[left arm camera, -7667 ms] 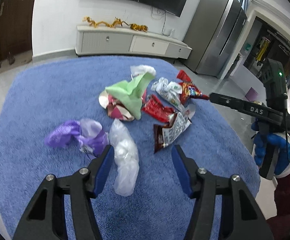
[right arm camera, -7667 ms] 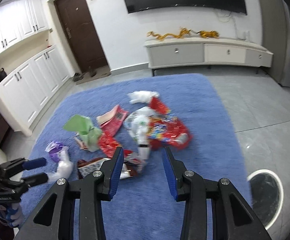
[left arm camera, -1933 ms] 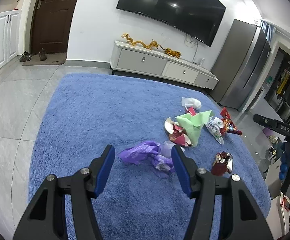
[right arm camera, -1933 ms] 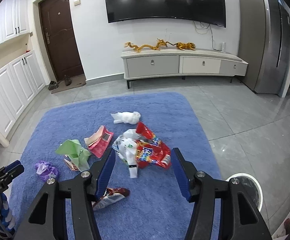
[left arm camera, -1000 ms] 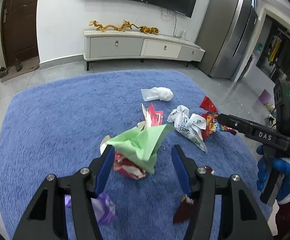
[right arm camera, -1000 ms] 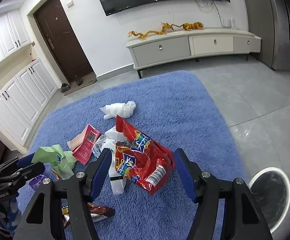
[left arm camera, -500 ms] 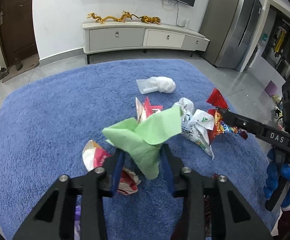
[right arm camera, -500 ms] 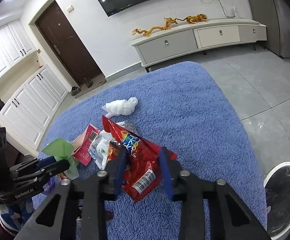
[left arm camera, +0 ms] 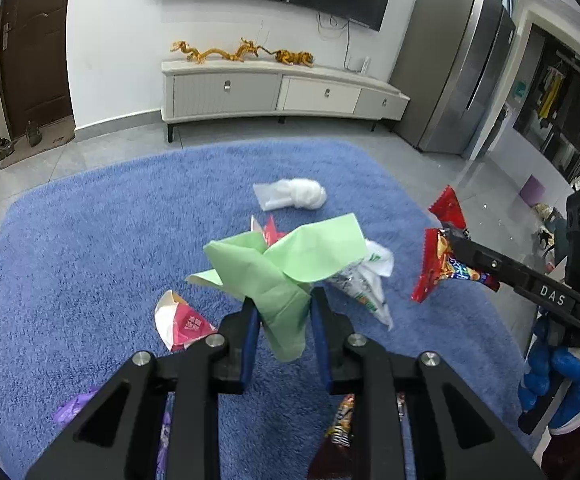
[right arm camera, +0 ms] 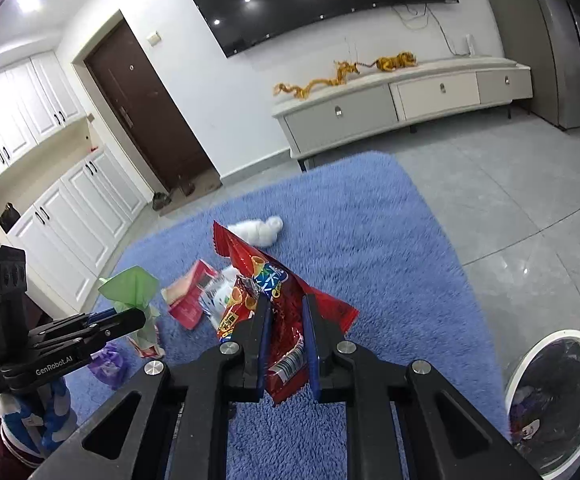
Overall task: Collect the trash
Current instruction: 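Grasp the green paper with the left tool while the right tool grasps the red chip bag, then carry the green paper and red chip bag over the bin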
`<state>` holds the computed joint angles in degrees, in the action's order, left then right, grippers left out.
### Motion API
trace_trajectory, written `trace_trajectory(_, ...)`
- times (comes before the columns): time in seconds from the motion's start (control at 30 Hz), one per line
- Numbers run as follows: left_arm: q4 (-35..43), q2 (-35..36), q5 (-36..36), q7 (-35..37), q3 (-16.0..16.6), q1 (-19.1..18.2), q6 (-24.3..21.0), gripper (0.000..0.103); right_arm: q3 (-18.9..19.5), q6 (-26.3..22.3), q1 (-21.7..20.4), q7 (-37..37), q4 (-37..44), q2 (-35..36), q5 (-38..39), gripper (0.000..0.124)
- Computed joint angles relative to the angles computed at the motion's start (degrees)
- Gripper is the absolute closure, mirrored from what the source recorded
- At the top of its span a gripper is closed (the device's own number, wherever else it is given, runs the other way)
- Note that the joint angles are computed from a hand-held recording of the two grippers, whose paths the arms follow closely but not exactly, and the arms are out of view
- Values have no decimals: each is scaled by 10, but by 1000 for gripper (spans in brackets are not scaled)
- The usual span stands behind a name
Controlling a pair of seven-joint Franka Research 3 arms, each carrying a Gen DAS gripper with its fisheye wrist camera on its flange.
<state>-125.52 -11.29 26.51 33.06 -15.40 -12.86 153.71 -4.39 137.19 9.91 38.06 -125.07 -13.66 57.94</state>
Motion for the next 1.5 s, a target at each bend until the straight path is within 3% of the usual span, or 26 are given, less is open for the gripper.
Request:
trace_trajectory(0.33, 22, -34, 77, -57, -38, 3, -40, 80, -13, 4, 3, -14, -38, -68, 10, 110)
trace_trajectory(0.67, 66, -34, 185, -127, -80, -19, -93, 80, -36, 16, -3, -4, -77, -133, -12, 110)
trace_trajectory(1.13, 140, 37, 229, -126, -76, -76, -123, 80, -67, 20, -21, 11, -89, -152, -34, 110)
trace_trajectory(1.5, 242, 142, 226, -72, -50, -133, -149, 80, -84, 17, -54, 16, -85, -121, -29, 110)
